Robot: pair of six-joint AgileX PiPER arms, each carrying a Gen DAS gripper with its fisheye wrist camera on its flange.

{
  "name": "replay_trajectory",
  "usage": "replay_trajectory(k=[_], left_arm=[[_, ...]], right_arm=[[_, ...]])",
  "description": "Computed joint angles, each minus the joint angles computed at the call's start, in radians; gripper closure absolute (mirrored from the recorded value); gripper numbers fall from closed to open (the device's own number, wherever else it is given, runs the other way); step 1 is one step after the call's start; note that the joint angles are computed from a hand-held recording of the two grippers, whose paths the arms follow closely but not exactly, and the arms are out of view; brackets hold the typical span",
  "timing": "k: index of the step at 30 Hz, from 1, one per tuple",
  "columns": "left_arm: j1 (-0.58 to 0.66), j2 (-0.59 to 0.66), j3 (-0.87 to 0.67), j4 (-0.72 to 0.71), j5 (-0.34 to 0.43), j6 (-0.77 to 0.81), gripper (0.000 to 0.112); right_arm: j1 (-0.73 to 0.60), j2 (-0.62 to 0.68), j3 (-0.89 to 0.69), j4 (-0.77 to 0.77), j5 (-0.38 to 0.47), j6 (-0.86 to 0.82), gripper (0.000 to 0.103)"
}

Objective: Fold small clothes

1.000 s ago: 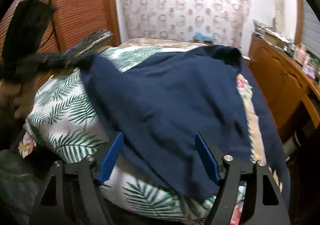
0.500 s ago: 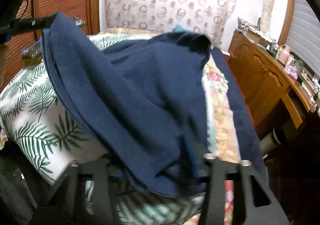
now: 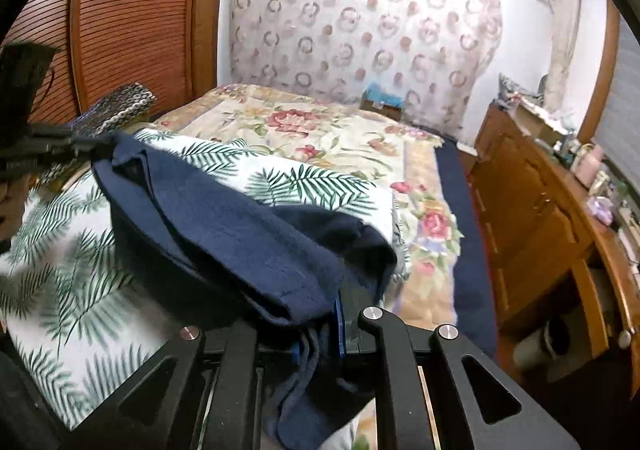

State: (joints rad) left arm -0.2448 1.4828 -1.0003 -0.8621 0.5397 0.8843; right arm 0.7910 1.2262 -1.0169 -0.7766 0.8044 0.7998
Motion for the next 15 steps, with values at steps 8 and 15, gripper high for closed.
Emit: replay_trajectory(k=[8,15], left_arm=[[0.009,0.173,-0.132,0.076,0.030,-0.092,0.104],[0.031,0.158,-0.147,0.007,0.027,-0.009,0.055]], right_arm=[[-0.323,0.080,-0.127,0.405,-0.129,-0.427,0.065],[-0.287,0.145,-0.191,0.247,-0.104,-0.193,0.044]])
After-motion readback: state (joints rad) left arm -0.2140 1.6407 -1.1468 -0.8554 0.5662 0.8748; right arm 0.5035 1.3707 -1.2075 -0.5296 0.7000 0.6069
